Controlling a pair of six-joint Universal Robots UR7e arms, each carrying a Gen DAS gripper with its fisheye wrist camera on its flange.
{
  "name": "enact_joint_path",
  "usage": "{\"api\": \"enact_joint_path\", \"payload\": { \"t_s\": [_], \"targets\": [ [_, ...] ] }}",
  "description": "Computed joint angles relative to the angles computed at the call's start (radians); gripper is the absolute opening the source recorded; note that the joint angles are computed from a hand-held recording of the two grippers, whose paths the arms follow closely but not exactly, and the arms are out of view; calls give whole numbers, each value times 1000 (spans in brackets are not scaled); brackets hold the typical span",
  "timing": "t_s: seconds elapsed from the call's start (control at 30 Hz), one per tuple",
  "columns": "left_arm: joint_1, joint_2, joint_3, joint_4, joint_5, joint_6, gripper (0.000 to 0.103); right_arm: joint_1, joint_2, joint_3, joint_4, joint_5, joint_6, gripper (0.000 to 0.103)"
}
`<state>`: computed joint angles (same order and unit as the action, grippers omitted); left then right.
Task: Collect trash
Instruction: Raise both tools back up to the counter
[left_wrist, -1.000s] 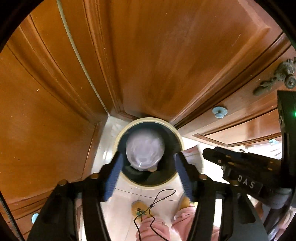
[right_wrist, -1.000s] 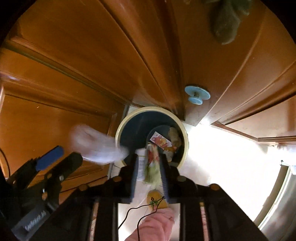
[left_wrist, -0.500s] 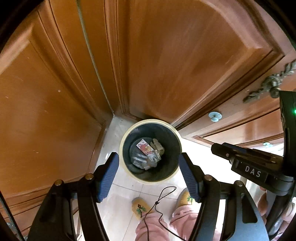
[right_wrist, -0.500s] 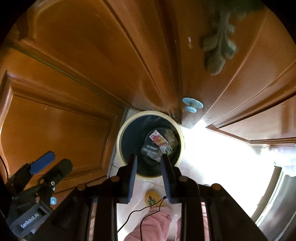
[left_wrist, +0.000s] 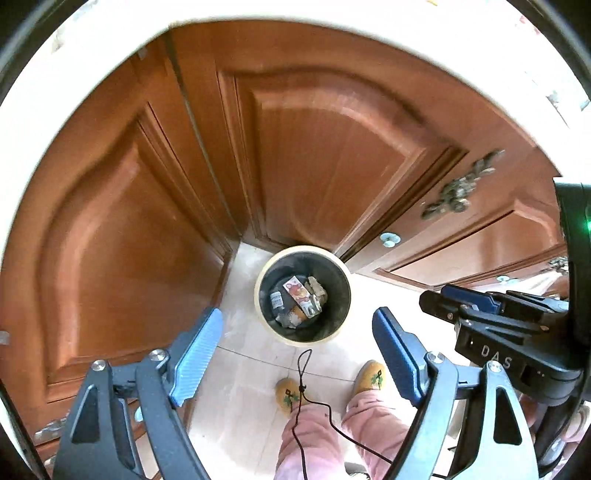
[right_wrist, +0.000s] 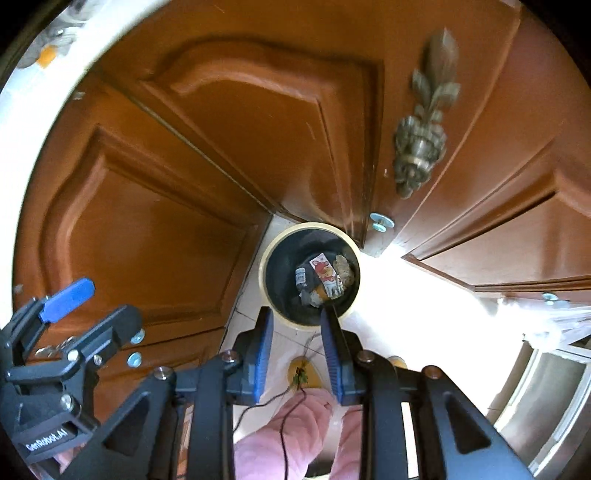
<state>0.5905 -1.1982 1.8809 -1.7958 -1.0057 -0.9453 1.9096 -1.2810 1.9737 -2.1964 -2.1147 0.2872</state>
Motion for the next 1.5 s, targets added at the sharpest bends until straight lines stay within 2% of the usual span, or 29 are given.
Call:
{"api": "enact_joint_path", "payload": {
  "t_s": [0.3,0.4,0.6,0.83,1.07,1.13,1.3,1.5],
  "targets": [
    [-95,-37,-182,186,31,-40,82,122,-50,-122,185,-2,67,27],
    [-120,-38,-238,231,51,-37,84,168,-59,-166,226,-27,78,27],
    [-150,-20,-337,252,87,2,85,243,-78,-228,250,-104,103,28],
    [-172,25,-422,209,145,97,85,300,-67,-303,272,-206,99,28],
    [-164,62,-498,158,187,169,86,327,-36,-412,340,-316,153,28],
    [-155,78,-528,149,202,176,89,330,-28,-441,346,-342,156,28],
    [-130,121,-602,140,222,190,89,327,-18,-492,324,-390,122,28],
    [-95,210,-712,122,238,240,90,283,13,-597,314,-374,39,28]
  ]
}}
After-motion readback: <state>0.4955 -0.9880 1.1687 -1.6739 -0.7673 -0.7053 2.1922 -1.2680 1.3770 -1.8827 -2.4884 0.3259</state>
